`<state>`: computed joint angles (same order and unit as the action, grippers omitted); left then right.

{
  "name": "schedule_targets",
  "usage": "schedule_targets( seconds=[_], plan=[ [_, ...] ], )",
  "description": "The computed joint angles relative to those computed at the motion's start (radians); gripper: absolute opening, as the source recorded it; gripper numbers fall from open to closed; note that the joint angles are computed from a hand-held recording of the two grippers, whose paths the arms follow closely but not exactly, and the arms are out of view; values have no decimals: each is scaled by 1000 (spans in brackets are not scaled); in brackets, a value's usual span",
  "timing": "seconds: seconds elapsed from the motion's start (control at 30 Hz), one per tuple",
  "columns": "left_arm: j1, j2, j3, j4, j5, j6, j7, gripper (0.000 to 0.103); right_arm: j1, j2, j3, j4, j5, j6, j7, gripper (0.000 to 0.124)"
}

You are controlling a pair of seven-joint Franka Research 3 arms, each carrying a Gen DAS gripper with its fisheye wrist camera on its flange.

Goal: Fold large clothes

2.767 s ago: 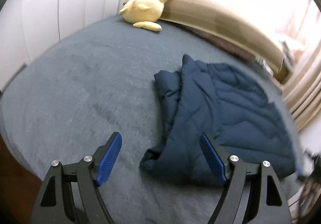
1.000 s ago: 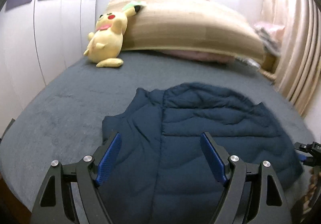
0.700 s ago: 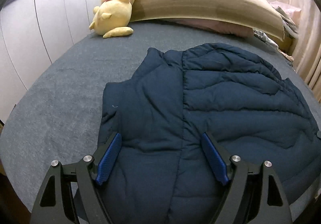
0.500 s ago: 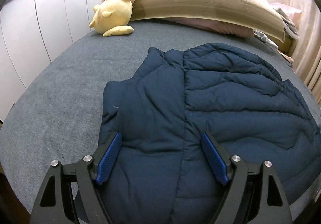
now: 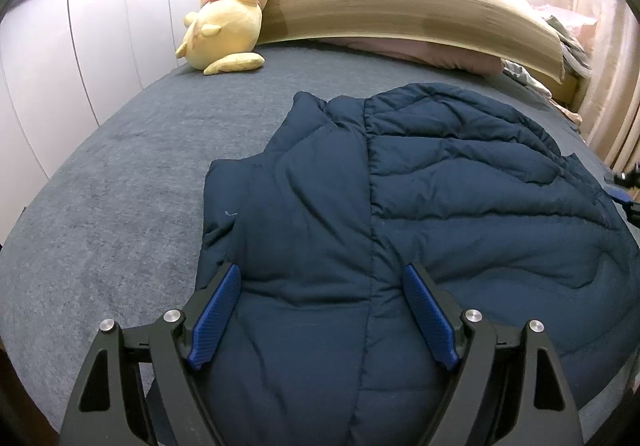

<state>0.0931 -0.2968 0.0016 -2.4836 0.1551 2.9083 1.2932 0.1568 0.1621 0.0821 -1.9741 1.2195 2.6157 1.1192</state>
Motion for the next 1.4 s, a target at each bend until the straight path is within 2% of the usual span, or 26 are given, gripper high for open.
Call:
schedule_targets(
  seconds=[0.03,0.07,0.1,0.13,0.17,0.23,0.3,0.37,0.4,0.43,0.57,0.7,0.83,0.93,1.0,1.03,1.1,1.27,1.4],
  plan=[
    [-4,0,3,0,-6,0,2,85,2,21,-2,27,-28,-15,23,59],
    [-9,0,8,1,-14,-1,8,85,5,52,-3,62,-66,-30,49,61],
    [-10,1,9,3,-18,-5,11,85,4,72,-3,84,-102,-50,70,57],
    [-10,2,8,6,-19,-11,12,85,10,98,-12,114,-185,-65,131,31],
    [-12,2,10,10,-25,-18,15,85,35,126,-37,138,-297,-68,230,26],
    [-22,3,19,16,-46,-31,29,85,23,137,-23,145,-353,-47,305,27],
    [-21,2,19,15,-53,-29,35,85,41,91,-28,90,-426,35,380,29],
    [-15,3,13,17,-50,-33,31,85,60,21,-28,21,-502,95,430,41],
    [-15,3,12,18,-52,-37,30,85,66,-15,-21,-14,-521,124,431,68],
    [-16,3,12,20,-54,-41,30,85,74,-61,-9,-57,-522,157,415,77],
    [-10,-3,6,21,-50,-52,27,85,130,-235,22,-218,-563,209,369,77],
    [14,-37,-17,19,-11,-87,-16,84,200,-387,40,-391,-595,253,379,77],
    [4,-121,-9,-13,-9,-120,-30,84,194,-478,125,-508,-752,312,576,77],
    [-5,-217,-12,-56,-6,-125,-44,84,112,-573,242,-575,-919,328,766,89],
    [-15,-286,-18,-78,0,-141,-57,85,97,-651,273,-612,-975,304,826,97],
    [-30,-311,-12,-83,-3,-154,-52,86,62,-701,322,-631,-1024,298,878,101],
    [-63,-387,-7,-99,-11,-199,-38,88,33,-776,359,-658,-1074,277,945,103],
    [-93,-536,-34,-129,-2,-284,-57,89,35,-909,397,-677,-1141,177,1078,103],
    [-140,-617,-19,-138,-21,-350,-65,89,98,-969,376,-696,-1177,147,1113,103]
  ],
)
